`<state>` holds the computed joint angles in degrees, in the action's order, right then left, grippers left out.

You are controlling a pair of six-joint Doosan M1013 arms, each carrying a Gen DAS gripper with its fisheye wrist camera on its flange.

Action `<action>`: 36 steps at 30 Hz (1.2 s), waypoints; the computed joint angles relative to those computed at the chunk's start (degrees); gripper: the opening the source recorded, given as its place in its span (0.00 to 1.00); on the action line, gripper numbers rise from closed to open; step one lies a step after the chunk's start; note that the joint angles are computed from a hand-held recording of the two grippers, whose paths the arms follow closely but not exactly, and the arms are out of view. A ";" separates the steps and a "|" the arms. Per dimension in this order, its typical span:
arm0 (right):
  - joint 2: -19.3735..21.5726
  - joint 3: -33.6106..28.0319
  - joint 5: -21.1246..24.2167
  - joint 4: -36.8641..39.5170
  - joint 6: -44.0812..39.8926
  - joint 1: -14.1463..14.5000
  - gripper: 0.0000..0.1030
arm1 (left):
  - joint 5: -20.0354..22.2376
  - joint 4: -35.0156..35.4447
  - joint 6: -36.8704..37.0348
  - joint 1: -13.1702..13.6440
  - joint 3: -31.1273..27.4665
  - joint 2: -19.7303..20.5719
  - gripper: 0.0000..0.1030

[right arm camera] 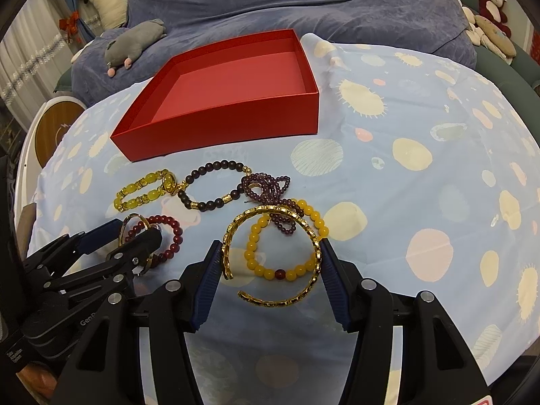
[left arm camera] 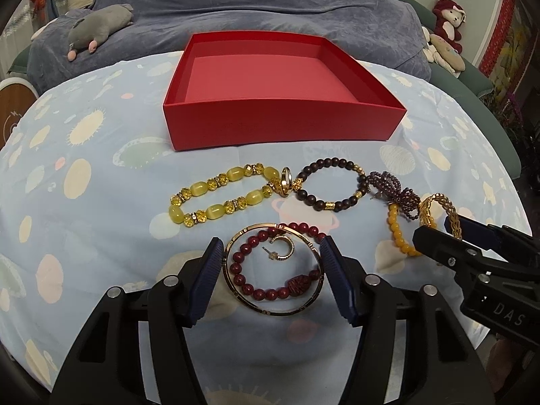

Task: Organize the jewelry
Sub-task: 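Carry both bangles over the red box with both tools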

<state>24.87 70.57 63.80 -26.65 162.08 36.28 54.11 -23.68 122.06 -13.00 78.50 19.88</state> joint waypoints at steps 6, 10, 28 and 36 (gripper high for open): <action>-0.57 -0.69 -0.43 -1.90 0.12 0.27 0.53 | 0.75 -2.56 0.71 0.74 -1.15 -0.83 0.55; -1.11 -1.41 -1.85 -2.46 -0.57 -0.13 0.53 | 1.91 -3.52 0.31 1.03 -3.57 -0.48 0.55; 13.23 -26.06 -0.84 9.67 -23.87 -12.69 0.53 | 12.14 4.27 -8.64 -3.20 -42.23 22.82 0.55; 21.67 -37.20 6.57 15.09 -30.44 -15.68 0.53 | 19.16 11.00 -10.34 -4.41 -56.09 32.48 0.55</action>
